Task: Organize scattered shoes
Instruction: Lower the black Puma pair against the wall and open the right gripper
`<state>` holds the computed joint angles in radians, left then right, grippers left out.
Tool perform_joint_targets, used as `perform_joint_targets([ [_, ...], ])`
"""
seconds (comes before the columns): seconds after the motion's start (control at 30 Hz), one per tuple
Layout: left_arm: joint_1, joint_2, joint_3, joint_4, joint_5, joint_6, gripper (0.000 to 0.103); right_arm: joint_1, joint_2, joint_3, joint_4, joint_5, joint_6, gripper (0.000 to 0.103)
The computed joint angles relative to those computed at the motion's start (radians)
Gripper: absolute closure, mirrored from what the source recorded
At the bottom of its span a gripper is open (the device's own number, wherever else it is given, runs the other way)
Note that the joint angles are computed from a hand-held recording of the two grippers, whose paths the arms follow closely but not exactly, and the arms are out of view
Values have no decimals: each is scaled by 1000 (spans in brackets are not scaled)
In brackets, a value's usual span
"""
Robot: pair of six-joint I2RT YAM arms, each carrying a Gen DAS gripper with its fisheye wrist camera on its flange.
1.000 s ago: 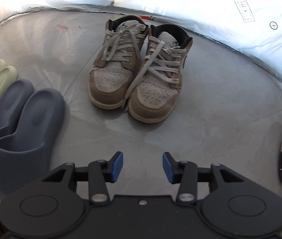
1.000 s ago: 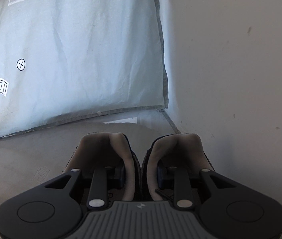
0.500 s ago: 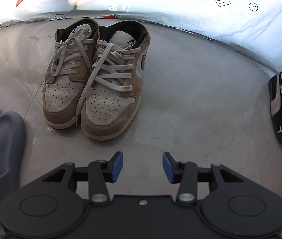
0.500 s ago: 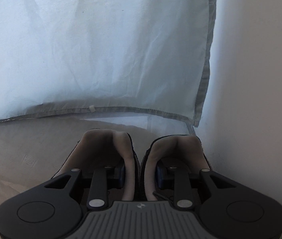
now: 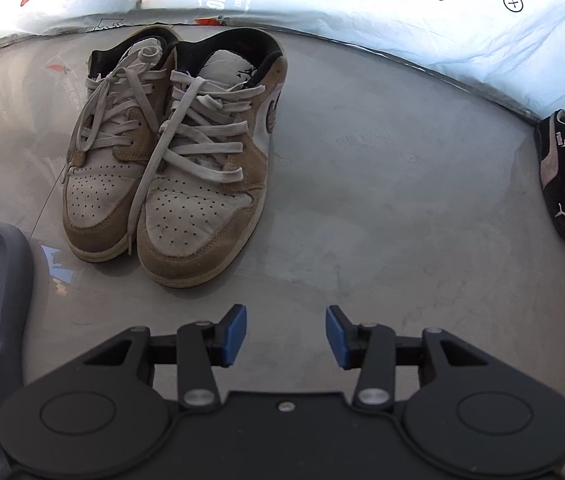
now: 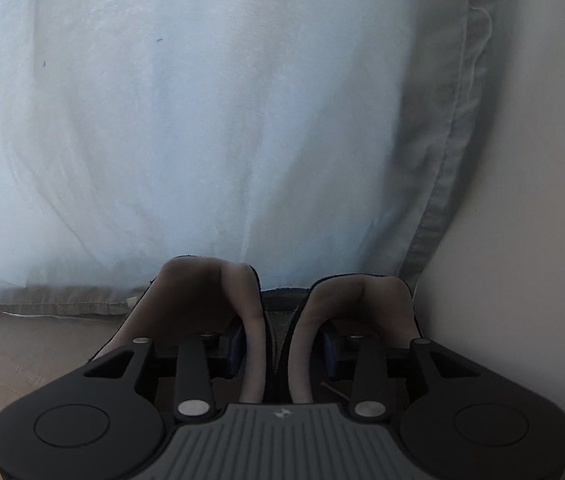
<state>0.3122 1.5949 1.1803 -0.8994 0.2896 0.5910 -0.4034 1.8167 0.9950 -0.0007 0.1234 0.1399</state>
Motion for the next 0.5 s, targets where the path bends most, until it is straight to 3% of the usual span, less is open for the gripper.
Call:
perform_joint_targets([
  [0.07, -1, -7, 3, -6, 7, 4, 58, 13, -45, -36, 14, 46, -7, 41],
  [0.17, 0, -11, 6, -14, 14, 2, 58, 2, -146, -100, 3, 15, -8, 40],
  [0.27, 5, -13, 5, -23, 19, -1, 58, 20, -318, -254, 40, 3, 28, 21],
  [0.37, 7, -14, -5, -23, 16, 5, 58, 102, -531, -485, 166, 98, 40, 20],
  [0.5, 4, -16, -11, -33, 14, -1, 58, 273, -769, -681, 88, 303, 151, 25],
])
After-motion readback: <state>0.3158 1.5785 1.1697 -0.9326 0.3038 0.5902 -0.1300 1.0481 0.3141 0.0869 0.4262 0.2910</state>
